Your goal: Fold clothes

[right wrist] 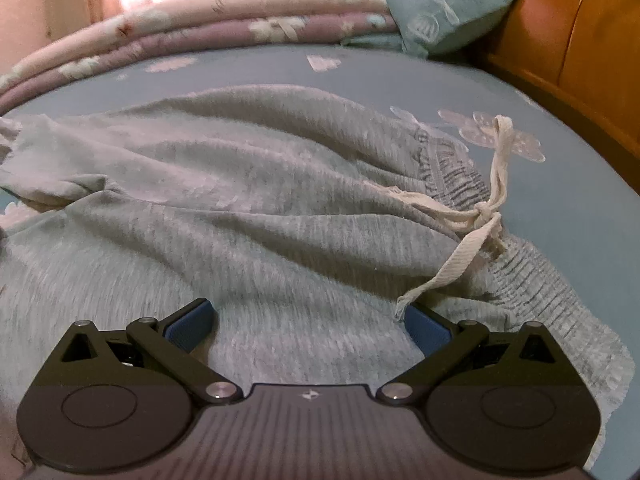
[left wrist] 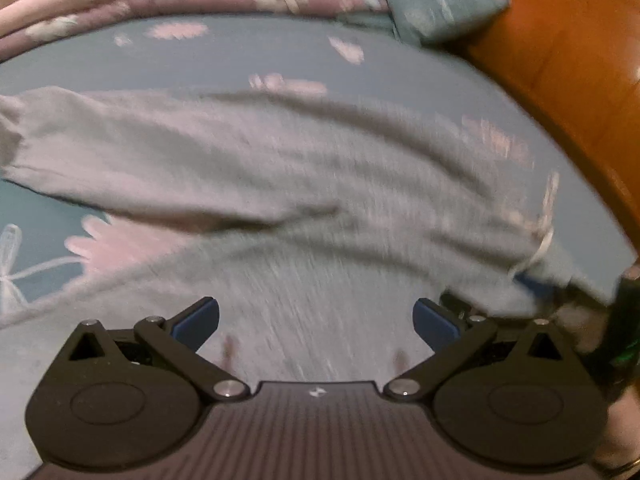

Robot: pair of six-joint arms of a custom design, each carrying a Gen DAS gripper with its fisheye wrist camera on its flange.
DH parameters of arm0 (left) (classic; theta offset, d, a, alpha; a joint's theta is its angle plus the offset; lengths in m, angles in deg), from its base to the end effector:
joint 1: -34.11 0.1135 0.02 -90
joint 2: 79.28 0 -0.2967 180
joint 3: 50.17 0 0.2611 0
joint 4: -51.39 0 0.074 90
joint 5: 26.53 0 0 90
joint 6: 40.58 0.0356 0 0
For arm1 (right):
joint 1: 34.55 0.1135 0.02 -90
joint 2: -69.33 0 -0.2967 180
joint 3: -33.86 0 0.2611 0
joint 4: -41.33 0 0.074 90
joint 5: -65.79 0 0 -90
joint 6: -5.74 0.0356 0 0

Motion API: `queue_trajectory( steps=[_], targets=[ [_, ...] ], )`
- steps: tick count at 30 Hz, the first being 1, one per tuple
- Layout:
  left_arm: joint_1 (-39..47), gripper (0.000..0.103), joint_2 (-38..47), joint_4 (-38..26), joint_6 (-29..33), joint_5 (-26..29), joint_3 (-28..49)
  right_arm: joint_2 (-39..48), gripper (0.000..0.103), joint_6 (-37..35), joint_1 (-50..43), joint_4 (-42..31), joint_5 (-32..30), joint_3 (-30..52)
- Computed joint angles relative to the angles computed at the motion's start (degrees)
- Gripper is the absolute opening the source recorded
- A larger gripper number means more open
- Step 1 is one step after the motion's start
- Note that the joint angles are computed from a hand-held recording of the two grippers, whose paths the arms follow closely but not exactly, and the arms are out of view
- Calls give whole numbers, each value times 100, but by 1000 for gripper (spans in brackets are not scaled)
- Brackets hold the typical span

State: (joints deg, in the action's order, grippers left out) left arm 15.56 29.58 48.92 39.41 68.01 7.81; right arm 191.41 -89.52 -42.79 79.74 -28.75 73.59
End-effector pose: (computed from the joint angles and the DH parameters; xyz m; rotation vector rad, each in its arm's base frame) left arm 0.3271 -0.1127 0.1039 0.2210 2.5145 -0.3032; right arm 0.2886 -0.0389 0.0301 0.0214 2.3347 -0.0247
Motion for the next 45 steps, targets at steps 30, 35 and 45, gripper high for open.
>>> queue_trajectory(
  steps=[30,35,45],
  targets=[
    [759,102,575,1256,409,1682,-503,-1274,103,1216,-2197,-331,-2590,180],
    [847,102,654,1430,427,1823,-513,-388,82,1830,-2524,-1537,-2966,1721],
    [697,102,662,1599,525,1534,-575,-579,12,1098,-2310,-1546,-2375,1108]
  ],
)
